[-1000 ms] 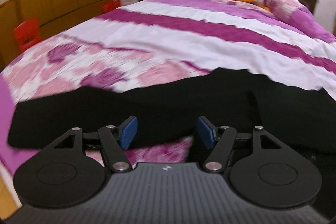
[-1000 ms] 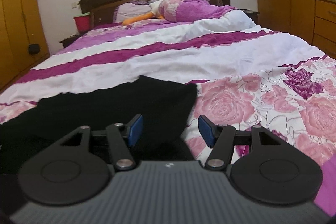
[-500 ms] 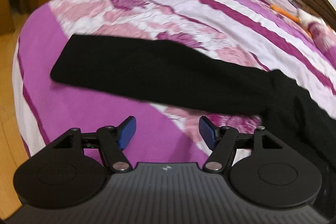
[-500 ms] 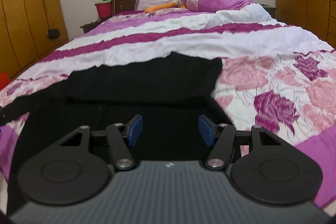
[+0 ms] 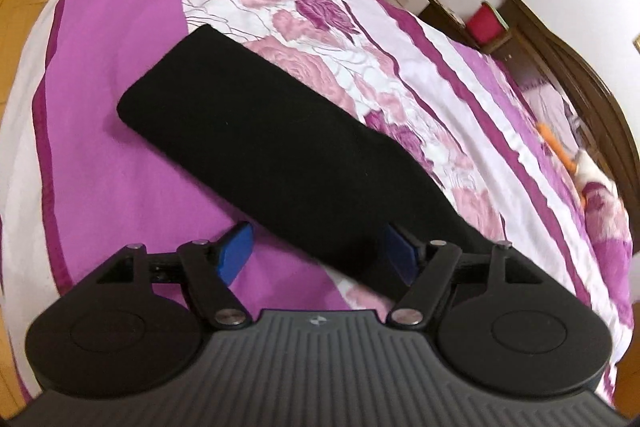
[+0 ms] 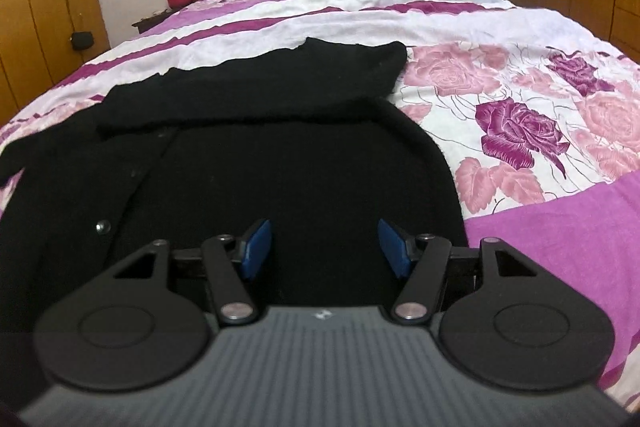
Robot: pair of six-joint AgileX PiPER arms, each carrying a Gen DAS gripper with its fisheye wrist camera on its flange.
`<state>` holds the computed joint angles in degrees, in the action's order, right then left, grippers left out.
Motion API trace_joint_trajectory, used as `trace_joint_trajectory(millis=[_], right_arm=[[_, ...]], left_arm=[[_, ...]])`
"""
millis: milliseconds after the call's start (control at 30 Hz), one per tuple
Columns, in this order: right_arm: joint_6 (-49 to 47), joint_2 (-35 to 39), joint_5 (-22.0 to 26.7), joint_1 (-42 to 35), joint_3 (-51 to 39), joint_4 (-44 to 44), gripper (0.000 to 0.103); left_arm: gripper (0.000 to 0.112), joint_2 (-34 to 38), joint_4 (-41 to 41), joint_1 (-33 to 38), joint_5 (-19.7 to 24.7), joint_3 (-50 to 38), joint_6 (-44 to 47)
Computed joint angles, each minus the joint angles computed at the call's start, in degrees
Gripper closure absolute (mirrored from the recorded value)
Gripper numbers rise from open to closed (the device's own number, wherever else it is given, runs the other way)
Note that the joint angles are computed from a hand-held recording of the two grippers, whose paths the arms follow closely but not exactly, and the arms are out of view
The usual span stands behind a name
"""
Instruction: Fold small clothes
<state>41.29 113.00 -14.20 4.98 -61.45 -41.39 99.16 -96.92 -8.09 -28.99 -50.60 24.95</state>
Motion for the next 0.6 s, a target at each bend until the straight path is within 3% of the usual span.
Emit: trace_joint_trajectory(millis=[200, 333, 433, 600], right_arm=[[-2.0, 0.7, -1.1, -0.2, 0.2, 2.5, 0.039], [1.3, 1.1, -1.4, -0.6, -0.2, -0.4, 0.036], [3.4, 1.4, -1.5, -0.7, -0.5, -1.9, 0.036], [11.8, 1.8, -1.5, -1.1, -1.5, -8.5, 0.029]], left_arm=[[0.036, 2.0, 1.7, 1.1, -0.8, -1.8, -0.4], [0.036, 3.0, 2.3, 1.1, -1.4, -2.5, 0.4], [0.034, 3.6, 1.3, 1.1, -1.0, -3.2, 4.5], [0.023, 6.4, -1.3, 1.7, 0.4, -6.4, 15.5]])
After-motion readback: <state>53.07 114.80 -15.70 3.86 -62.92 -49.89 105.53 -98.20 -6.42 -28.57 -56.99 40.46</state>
